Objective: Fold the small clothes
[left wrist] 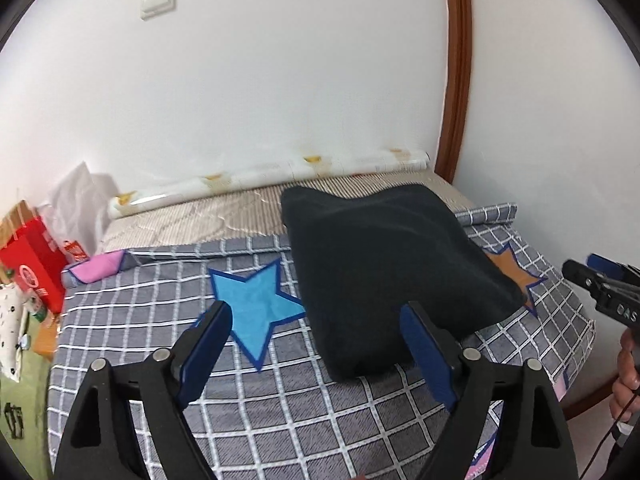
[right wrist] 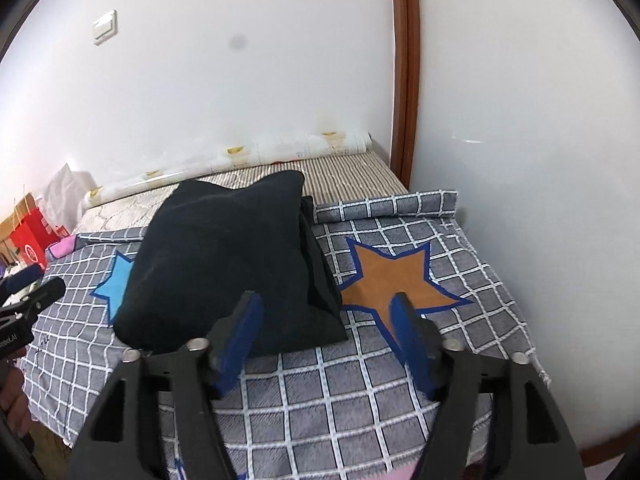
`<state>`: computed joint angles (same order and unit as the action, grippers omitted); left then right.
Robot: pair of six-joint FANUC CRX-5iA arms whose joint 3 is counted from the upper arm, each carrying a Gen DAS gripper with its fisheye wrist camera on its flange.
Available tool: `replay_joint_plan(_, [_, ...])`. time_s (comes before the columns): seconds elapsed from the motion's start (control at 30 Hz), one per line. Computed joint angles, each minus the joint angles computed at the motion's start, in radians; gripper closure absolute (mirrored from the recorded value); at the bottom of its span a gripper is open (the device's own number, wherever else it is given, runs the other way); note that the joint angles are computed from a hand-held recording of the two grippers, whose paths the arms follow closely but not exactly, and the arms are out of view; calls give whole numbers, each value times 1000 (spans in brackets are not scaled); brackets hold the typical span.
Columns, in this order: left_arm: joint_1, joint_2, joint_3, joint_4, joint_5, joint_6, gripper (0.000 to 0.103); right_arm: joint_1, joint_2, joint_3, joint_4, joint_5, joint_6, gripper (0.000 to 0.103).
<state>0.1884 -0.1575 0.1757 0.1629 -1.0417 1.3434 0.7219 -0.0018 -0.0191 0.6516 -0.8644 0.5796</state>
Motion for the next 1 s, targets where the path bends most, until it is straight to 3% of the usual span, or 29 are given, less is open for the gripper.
replay_joint_plan(0.23, [34,-63,-28,15,-15,18,10,49,-66,-61,57,-15,-69,7])
replay_joint_plan(1.0, [52,-103,-58,35,-9,17,10,81,-101,-104,108,-33,-98,6])
